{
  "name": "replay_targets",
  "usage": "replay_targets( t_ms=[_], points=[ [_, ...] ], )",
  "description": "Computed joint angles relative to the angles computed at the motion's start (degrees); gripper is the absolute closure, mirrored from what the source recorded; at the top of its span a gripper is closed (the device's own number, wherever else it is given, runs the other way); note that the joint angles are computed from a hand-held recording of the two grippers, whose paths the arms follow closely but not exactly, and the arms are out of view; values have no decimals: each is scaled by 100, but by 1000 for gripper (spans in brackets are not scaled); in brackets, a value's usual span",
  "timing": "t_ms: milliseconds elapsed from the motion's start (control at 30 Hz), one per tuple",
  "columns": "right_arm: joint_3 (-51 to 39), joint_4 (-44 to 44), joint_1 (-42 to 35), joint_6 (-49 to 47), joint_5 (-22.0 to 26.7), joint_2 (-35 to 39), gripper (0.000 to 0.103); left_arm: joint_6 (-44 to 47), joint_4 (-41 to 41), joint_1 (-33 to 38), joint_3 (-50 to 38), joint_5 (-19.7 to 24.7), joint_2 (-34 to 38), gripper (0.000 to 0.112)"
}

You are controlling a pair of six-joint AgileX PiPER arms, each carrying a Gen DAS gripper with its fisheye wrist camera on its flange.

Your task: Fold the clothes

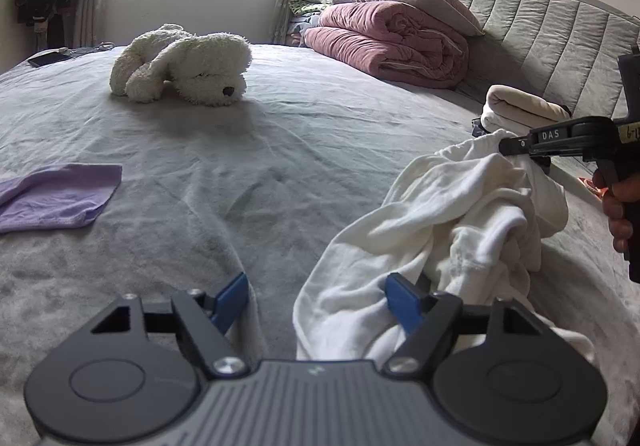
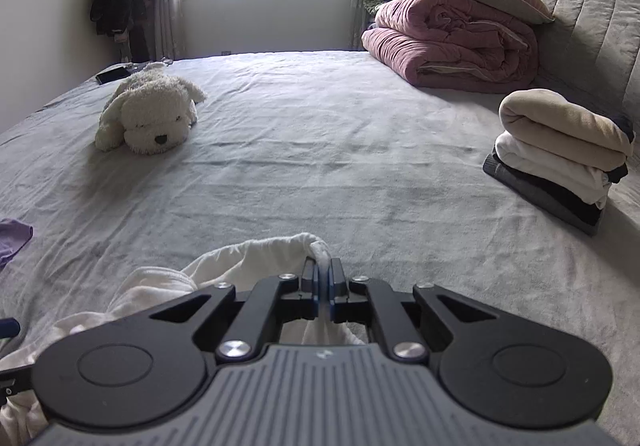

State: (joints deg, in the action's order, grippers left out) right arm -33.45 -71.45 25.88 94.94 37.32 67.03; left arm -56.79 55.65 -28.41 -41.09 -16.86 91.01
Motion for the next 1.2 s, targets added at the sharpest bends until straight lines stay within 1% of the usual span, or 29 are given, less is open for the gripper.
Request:
replay_targets(
  t_ms=[33, 67, 100, 167, 200, 267, 333, 400, 533, 633, 667, 767, 900, 933, 1033, 1067, 1100, 1200],
  points=[
    [-18, -58, -42, 59, 5, -13, 97, 66, -61, 12, 20, -32, 7, 35],
    [-34, -54, -113, 79, -43, -5, 97, 73, -46, 31, 35, -81, 32, 29],
    [-52, 29, -211, 64, -145, 36, 97, 48, 27, 34, 43, -123, 60, 18],
    [-77, 220, -364, 45, -337, 145, 97, 142, 54, -14, 62, -144, 95, 10],
    [-78, 332, -414, 14, -413, 176, 97, 296, -55, -87, 63, -65, 99, 10],
    [-79, 564, -514, -57, -565, 241, 97, 816, -532, -300, 38, 253, 73, 10],
    [-81, 813, -617, -151, -718, 309, 97, 1425, -1099, -456, 13, 480, 74, 10],
    [-63, 1042, -727, -246, -857, 320, 97, 1901, -1549, -542, 6, 599, 66, 10],
    [-35, 1311, -818, -421, -928, 281, 95, 2633, -2261, -622, 31, 707, 29, 10],
    [-16, 1507, -859, -585, -1003, 257, 94, 3372, -2991, -708, 24, 797, 28, 10],
    [-12, 1570, -872, -642, -1029, 254, 94, 3496, -3114, -719, 24, 809, 27, 10],
    [-4, 1602, -827, -677, -1019, 256, 94, 3409, -3027, -703, 34, 788, 28, 10],
    [36, 1329, -699, -356, -901, 208, 94, 3862, -3478, -745, 44, 822, 6, 10],
    [36, 1284, -678, -344, -870, 191, 94, 4112, -3740, -763, 49, 845, -6, 10],
    [26, 1297, -669, -469, -840, 180, 94, 5441, -5139, -840, 71, 920, -49, 10],
    [27, 1346, -690, -533, -860, 186, 94, 5669, -5370, -851, 69, 922, -40, 10],
    [29, 1413, -725, -604, -894, 200, 94, 5674, -5373, -850, 51, 941, -21, 10],
    [46, 1648, -845, -850, -1021, 235, 94, 5334, -5037, -823, 30, 956, 6, 10]
  ],
)
